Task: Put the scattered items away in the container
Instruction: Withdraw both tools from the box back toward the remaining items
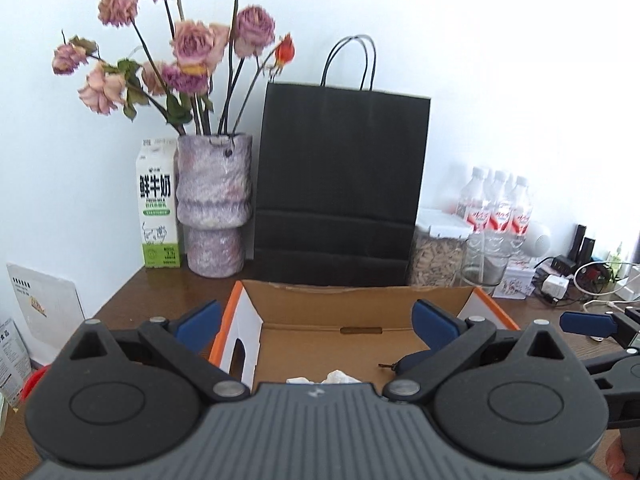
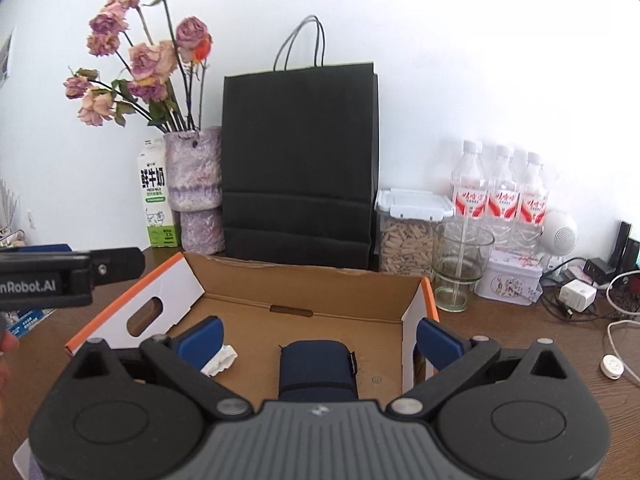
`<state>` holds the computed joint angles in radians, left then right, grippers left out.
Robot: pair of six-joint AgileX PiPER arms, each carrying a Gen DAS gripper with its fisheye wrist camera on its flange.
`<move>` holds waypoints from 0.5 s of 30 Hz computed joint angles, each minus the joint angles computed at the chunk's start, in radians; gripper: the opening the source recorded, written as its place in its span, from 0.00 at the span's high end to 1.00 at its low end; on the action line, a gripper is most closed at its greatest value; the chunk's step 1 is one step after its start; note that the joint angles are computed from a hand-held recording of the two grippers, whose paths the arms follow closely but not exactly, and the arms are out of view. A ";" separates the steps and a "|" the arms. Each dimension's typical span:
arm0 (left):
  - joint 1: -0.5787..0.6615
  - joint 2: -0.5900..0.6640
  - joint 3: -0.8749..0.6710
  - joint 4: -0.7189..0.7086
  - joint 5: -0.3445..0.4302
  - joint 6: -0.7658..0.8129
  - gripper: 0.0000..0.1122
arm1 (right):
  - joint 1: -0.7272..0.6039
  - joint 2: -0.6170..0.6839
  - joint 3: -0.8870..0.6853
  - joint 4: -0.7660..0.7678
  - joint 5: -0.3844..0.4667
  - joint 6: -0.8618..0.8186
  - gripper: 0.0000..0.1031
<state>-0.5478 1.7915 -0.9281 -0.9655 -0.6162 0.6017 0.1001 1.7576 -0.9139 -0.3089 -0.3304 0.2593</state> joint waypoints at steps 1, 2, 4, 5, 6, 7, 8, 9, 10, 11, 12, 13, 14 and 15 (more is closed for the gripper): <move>-0.011 -0.015 0.020 0.010 -0.016 -0.011 0.08 | 0.002 -0.021 0.027 0.018 -0.014 -0.024 0.00; -0.024 -0.032 0.044 0.021 -0.036 -0.026 0.08 | 0.004 -0.040 0.049 0.029 -0.025 -0.040 0.00; -0.055 -0.063 0.098 0.043 -0.093 -0.065 0.08 | 0.008 -0.081 0.099 0.058 -0.047 -0.073 0.00; -0.070 -0.073 0.123 0.053 -0.125 -0.094 0.08 | 0.013 -0.102 0.125 0.079 -0.056 -0.095 0.00; -0.088 -0.088 0.150 0.054 -0.152 -0.112 0.08 | 0.016 -0.121 0.150 0.094 -0.066 -0.110 0.00; -0.104 -0.099 0.169 0.047 -0.167 -0.114 0.08 | 0.019 -0.143 0.182 0.105 -0.080 -0.122 0.00; -0.118 -0.108 0.186 0.037 -0.181 -0.111 0.08 | 0.020 -0.162 0.212 0.113 -0.096 -0.131 0.00; -0.140 -0.120 0.214 0.025 -0.210 -0.108 0.08 | 0.023 -0.184 0.255 0.137 -0.126 -0.152 0.00; -0.159 -0.126 0.240 0.019 -0.244 -0.118 0.08 | 0.025 -0.202 0.295 0.160 -0.157 -0.167 0.00; -0.182 -0.135 0.274 0.011 -0.282 -0.142 0.08 | 0.025 -0.221 0.327 0.175 -0.169 -0.176 0.00; -0.200 -0.146 0.308 0.007 -0.307 -0.171 0.08 | 0.022 -0.243 0.360 0.176 -0.180 -0.179 0.00; -0.214 -0.160 0.343 0.014 -0.322 -0.197 0.08 | 0.018 -0.270 0.397 0.174 -0.195 -0.185 0.00; -0.230 -0.173 0.379 0.021 -0.342 -0.219 0.08 | 0.015 -0.294 0.428 0.178 -0.208 -0.195 0.00; -0.250 -0.182 0.417 0.021 -0.370 -0.236 0.08 | 0.009 -0.326 0.468 0.178 -0.225 -0.201 0.00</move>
<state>-0.7980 1.6094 -0.5108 -0.9447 -0.9866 0.3655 0.1088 1.4319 -0.4456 -0.1312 -0.5551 0.0584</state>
